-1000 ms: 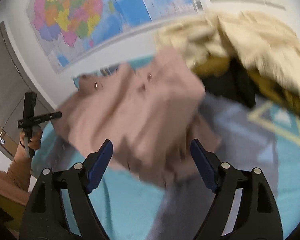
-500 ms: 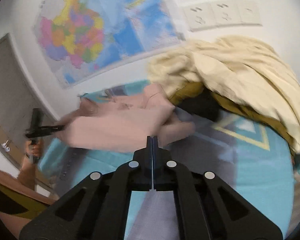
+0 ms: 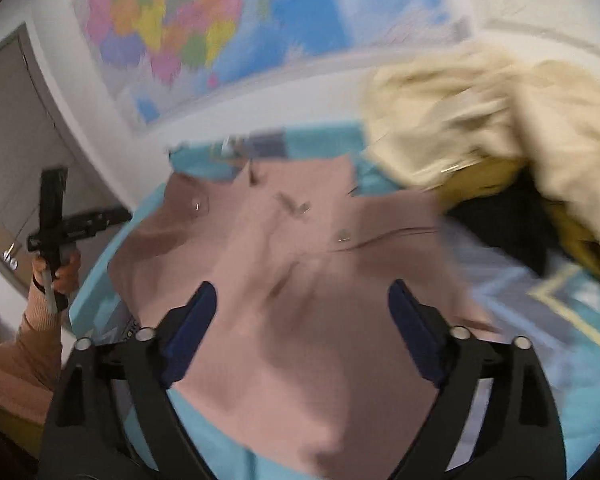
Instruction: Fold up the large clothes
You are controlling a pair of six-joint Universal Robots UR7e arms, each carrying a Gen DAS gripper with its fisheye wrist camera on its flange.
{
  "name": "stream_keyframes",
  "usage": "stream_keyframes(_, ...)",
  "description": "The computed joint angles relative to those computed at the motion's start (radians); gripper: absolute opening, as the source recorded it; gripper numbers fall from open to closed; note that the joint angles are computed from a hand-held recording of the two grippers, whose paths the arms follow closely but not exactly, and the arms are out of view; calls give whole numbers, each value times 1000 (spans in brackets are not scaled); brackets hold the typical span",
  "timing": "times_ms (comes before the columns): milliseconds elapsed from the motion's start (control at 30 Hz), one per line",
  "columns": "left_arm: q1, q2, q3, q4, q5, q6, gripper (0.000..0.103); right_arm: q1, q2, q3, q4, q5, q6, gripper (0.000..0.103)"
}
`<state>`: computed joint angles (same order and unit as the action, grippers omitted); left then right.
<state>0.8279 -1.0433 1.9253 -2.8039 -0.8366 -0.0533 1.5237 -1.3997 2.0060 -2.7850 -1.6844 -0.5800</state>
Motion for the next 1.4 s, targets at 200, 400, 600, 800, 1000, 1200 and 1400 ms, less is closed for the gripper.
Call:
stream_keyframes(200,53,146,-153,195,83,-44,42,47,202,-92,10,-141,-3,61)
stream_keyframes(400,106,151,-195,165,-32,-84,8,34,204,-136,12,-65,18,5)
stream_keyframes(600,106,132,-201,21,-55,-61,3,89,228,-144,-180,-83,-47,4)
stream_keyframes(800,129,172,-228,125,5,-89,11,50,294,-222,-31,-216,32,33)
stream_keyframes(1000,119,66,-104,-34,-25,-29,42,12,122,-86,-120,-74,-6,68)
stream_keyframes(1200,122,46,-49,-14,-37,10,50,-15,92,-43,-111,-133,15,55)
stream_keyframes(1400,141,102,-95,48,26,-60,40,-55,133,-79,-112,-136,106,35)
